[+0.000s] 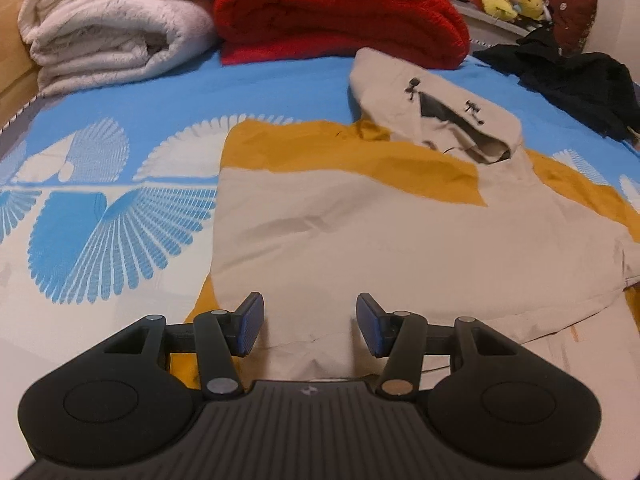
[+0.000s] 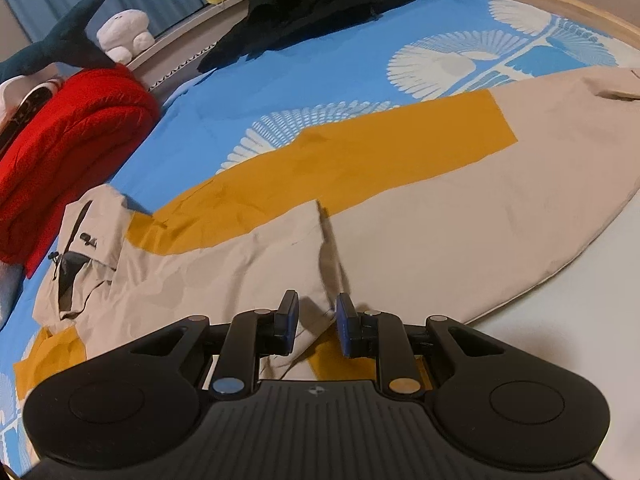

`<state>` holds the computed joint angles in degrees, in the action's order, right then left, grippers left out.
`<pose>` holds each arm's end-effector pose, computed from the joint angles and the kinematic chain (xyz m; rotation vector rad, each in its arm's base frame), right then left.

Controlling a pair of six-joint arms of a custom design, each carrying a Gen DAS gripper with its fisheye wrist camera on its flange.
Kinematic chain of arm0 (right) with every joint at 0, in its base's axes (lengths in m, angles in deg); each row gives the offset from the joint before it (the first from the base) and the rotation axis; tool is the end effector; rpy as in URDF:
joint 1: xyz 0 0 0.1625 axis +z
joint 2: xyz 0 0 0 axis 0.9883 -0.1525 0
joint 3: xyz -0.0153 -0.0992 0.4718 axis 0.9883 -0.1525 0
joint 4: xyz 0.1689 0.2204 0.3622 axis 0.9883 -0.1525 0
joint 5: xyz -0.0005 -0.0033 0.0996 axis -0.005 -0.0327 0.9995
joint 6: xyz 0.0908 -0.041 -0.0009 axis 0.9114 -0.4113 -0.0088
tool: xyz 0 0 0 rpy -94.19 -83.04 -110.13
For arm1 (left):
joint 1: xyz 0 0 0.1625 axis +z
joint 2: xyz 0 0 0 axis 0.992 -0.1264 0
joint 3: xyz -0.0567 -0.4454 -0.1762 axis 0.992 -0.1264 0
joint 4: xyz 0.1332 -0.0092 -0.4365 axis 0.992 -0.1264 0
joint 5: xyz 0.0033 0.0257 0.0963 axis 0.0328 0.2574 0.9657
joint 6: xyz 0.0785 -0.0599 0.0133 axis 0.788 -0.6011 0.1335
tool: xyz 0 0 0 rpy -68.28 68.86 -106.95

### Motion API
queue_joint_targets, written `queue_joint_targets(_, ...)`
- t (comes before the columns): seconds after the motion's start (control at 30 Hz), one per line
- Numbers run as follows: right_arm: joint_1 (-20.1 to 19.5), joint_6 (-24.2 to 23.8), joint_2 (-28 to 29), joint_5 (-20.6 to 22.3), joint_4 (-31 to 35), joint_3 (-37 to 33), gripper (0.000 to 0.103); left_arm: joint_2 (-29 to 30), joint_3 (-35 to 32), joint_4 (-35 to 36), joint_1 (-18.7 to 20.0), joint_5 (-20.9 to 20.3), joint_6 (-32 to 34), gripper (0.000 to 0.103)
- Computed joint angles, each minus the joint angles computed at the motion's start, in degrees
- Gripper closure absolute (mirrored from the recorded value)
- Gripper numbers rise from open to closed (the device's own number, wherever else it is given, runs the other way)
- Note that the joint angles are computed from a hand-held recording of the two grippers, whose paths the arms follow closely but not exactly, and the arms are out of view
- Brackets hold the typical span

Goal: Fold large clothes

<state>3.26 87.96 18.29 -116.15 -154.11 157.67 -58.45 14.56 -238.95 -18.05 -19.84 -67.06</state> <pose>0.0072 -0.6237 0.2961 -0.6671 -2.0243 1.3330 -0.1673 -0.8129 0.1114 0.6564 2.3381 -0.6672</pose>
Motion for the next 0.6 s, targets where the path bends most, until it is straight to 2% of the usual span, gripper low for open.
queue_joint_targets(0.17, -0.2, -1.8, -2.2, -0.5, -2.2, 1.6, 0.077, -0.7, 1.5, -2.0, -1.1, -1.3, 2.3, 0.046)
queue_joint_targets(0.37, -1.6, -6.7, -7.8, -0.7, -6.6, 5.8, 0.075, -1.8, 3.9, -3.3, -2.6, -3.2, 3.1, 0.046)
queue_joint_targets(0.47, -3.8, -8.2, -11.8, 0.5, -9.3, 8.5, 0.074, -2.3, 5.0, -3.0, -3.3, -3.9, 2.7, 0.046)
queue_joint_targets(0.6, -9.7, -7.9, -18.2, 4.4, -11.6, 12.2, 0.073, -2.7, 5.9, -2.5, -3.7, -4.7, 2.5, 0.046)
